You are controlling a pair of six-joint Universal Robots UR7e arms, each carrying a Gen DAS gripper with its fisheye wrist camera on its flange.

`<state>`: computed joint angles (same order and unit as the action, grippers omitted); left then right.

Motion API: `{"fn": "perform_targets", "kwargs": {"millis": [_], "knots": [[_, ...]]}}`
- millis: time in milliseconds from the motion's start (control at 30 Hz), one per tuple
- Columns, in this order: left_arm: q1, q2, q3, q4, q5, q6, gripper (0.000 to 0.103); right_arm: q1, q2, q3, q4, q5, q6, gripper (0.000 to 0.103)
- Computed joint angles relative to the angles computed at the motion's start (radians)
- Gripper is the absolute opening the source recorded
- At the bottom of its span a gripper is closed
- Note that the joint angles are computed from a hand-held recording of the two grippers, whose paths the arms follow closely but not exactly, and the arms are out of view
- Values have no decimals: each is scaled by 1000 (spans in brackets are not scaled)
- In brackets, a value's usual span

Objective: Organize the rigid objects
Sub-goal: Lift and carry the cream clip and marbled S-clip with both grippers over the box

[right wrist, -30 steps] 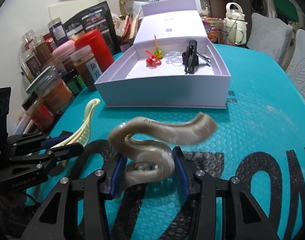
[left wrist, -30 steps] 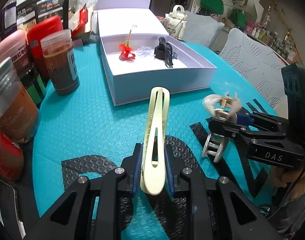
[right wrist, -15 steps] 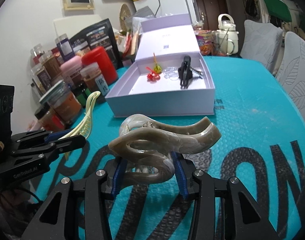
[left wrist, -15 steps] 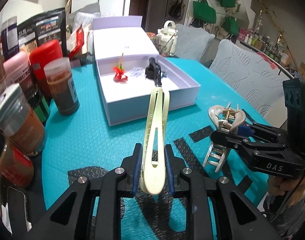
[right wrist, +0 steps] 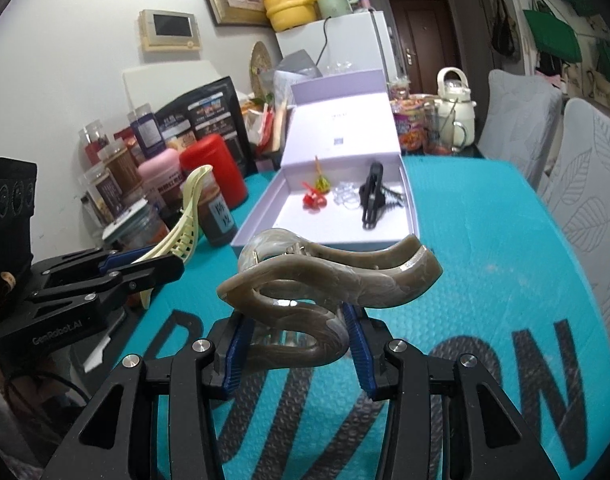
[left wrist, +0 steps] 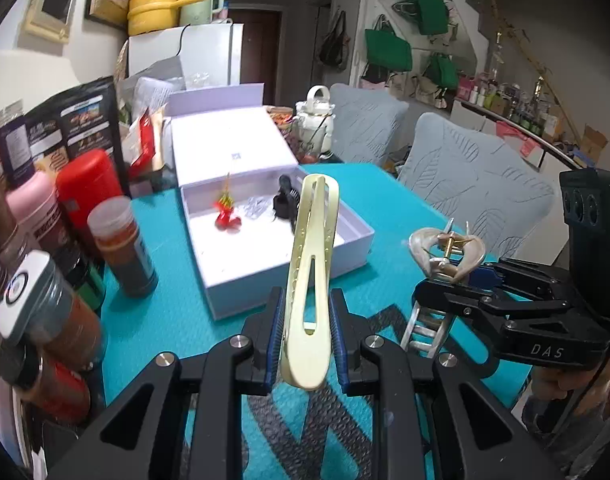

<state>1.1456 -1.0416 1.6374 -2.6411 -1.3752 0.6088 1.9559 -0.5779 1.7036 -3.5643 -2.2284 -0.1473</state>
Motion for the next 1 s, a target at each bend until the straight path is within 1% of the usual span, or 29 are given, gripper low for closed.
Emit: {"fn": "perform_targets", "kwargs": {"millis": [133, 267, 500, 733, 1000], "knots": [[-5, 17, -46, 27, -35, -2, 22, 4, -11, -19, 14, -4, -6, 44], [-18, 30, -72, 18, -46, 10, 22, 9, -20, -39, 14, -8, -30, 44], [-33, 56, -116, 10, -60, 21, 22, 10, -32, -85, 39, 9, -74, 44], [-40, 98, -182, 21, -65, 28, 22, 1, -31, -141, 86, 42, -106, 44], [-43, 155, -270, 37, -47, 25, 22, -20, -25, -200, 136, 71, -122, 44]]}}
